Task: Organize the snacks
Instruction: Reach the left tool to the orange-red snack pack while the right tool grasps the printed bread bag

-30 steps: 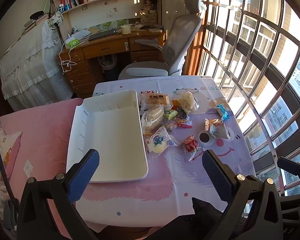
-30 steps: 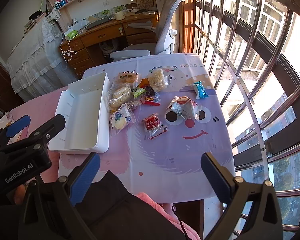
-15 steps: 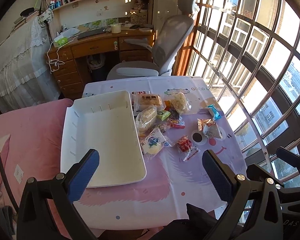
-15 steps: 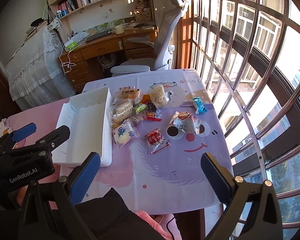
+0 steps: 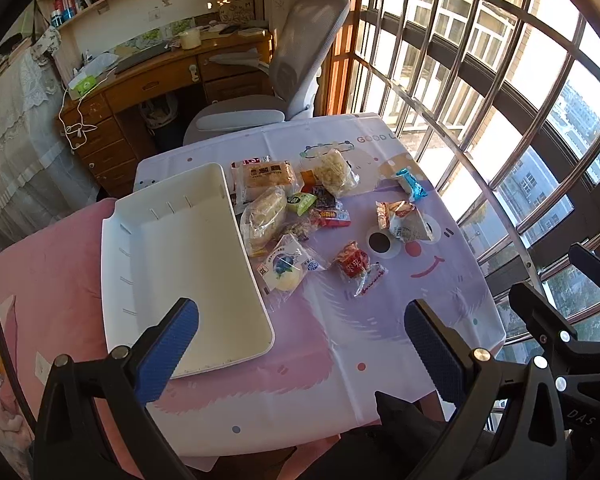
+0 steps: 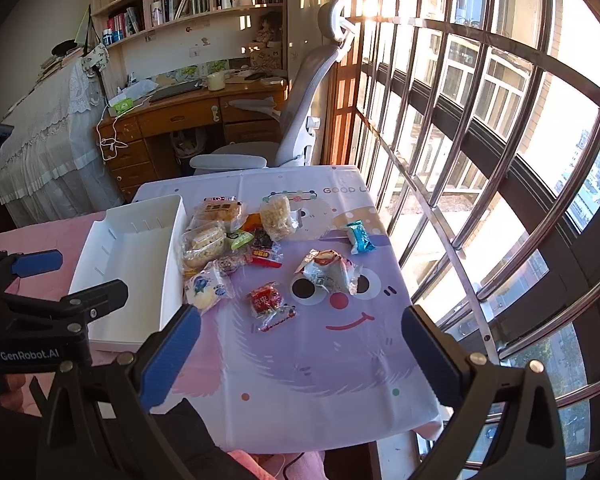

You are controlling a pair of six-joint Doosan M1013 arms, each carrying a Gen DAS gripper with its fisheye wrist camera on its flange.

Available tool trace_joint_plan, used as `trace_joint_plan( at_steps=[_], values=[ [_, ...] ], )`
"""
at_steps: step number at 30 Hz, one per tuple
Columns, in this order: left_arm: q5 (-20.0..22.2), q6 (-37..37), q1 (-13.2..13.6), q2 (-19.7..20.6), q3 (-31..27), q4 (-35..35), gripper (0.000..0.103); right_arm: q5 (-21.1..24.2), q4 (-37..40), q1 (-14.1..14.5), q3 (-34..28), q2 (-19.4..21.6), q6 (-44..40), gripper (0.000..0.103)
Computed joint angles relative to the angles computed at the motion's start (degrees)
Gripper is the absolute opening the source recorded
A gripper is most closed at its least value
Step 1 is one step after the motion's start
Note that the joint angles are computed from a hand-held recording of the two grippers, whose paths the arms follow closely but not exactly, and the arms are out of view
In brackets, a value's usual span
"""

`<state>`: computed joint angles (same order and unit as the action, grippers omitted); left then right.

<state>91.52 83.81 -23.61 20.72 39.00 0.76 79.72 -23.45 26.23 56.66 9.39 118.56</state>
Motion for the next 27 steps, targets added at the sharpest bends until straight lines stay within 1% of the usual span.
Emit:
trace_joint_plan(
  at_steps=[3,6,9,13,18,21,22,25,27],
  values=[
    [2.0,-0.7,-0.2,1.8,-2.5,-0.7,0.102,-0.9,0.0,-1.0,0.8,-0.2,-1.5,0.101],
    [4.3,-2.0,-1.0,3.8,-5.1,0.0,0.102,-2.3,0.7,-2.4,1.6,-0.3,-4.2,0.101],
    [6.6,-3.8,-1.7,6.0,-8.2,0.2,0.102,-3.5,2.7,-4.2,2.3,-0.3,-7.9,0.101],
    [10.9,-6.8,-2.9,9.8,-13.7,1.2,0.102,-5.2,6.4,-6.9,2.9,0.0,-13.4,0.101],
    [18.4,-12.0,-3.5,15.8,-22.0,0.7,0.102,-7.1,10.9,-9.9,3.7,0.5,-20.9,0.101],
    [21.5,-16.1,-3.5,18.7,-25.8,-1.1,0.102,-7.6,13.4,-11.6,3.9,1.1,-24.9,0.101],
    [21.8,-17.0,-3.6,19.2,-26.1,-1.5,0.102,-7.8,14.2,-12.0,4.1,1.3,-26.1,0.101],
    [23.4,-19.2,-3.7,20.9,-27.7,-2.0,0.101,-7.1,17.3,-13.6,4.0,2.3,-29.7,0.101],
    [25.7,-20.7,-3.8,22.9,-30.2,-2.7,0.101,-6.6,18.5,-14.3,3.9,2.9,-31.5,0.101]
  ],
)
